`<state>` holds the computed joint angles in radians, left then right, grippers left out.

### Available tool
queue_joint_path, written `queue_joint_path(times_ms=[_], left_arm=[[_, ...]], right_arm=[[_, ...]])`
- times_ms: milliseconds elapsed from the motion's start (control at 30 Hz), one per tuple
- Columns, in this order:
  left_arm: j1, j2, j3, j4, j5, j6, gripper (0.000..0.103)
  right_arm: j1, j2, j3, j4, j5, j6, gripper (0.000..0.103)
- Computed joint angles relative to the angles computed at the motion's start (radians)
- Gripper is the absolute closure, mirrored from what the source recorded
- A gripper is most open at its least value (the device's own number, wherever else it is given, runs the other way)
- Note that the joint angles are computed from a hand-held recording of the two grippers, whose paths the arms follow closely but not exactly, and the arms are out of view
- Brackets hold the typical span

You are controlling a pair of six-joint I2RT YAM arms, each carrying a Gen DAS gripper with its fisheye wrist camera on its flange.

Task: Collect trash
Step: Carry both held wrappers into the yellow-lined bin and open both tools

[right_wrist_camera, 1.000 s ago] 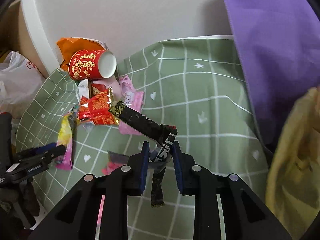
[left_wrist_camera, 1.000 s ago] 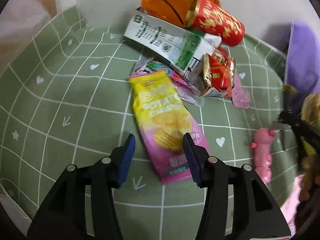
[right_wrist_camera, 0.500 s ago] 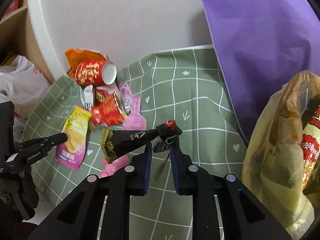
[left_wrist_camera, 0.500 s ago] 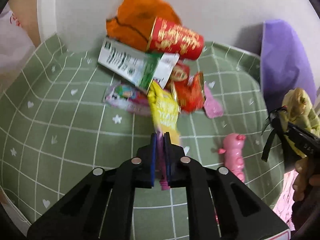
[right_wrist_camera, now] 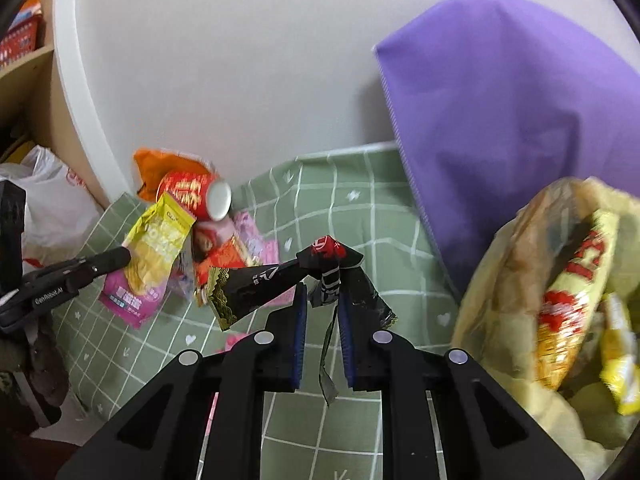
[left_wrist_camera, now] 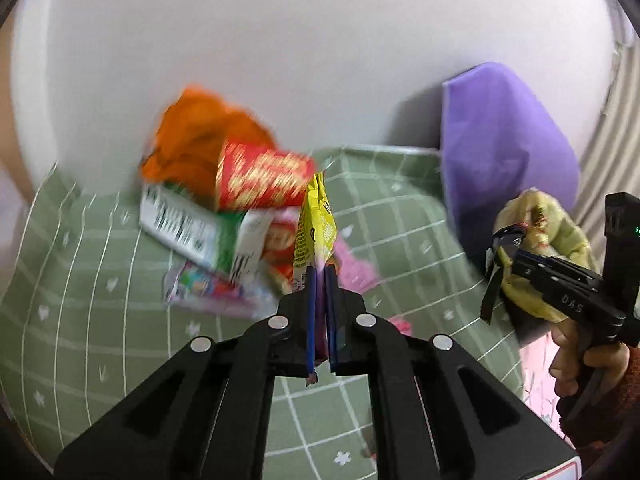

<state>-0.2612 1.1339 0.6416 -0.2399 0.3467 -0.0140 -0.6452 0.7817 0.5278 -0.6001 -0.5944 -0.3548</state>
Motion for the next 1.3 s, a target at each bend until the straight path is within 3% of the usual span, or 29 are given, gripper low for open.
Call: queue_joint_path(times_ms=[167,367,533,700,867,967,1133,1300], left_arm=[[-0.053,0.053,0.137,0.023,0.051,0.014,0.099],[-0.197,0.171,0.344,0.055,0.123,-0.013,0.099],[-0.354,0.275,0.481,0.060,0.170,-0.021,0.099],[-0.486,0.370,0.582,0.058,0.219,-0.027,0.099],[-0.587,0.506,0.691,0.028,0.245,-0.027,0.099],[-0.631,0.634,0.801,-0.038,0.284,-0.021,0.099],[-0.716,0.831,0.939,-0.181,0.124,0.087,0.099],[-0.711,0.862,0.921,-0.174,0.036,0.102,0.099]], right_arm=[[-0.132,-0.065,0.086,-0.082,-0.057,-0.023,0.087],[-0.470,-0.049,0.247,-0.214,-0.232,-0.159,0.087],[-0.799,0.050,0.373,-0.316,-0.369,-0.335,0.087],[-1.058,0.206,0.484,-0.382,-0.432,-0.472,0.087],[-1.149,0.314,0.524,-0.383,-0.427,-0.499,0.087],[-1.119,0.329,0.507,-0.334,-0.389,-0.461,0.087],[-1.032,0.359,0.463,-0.279,-0.323,-0.417,0.087],[-0.961,0.400,0.419,-0.280,-0.261,-0.468,0.087]])
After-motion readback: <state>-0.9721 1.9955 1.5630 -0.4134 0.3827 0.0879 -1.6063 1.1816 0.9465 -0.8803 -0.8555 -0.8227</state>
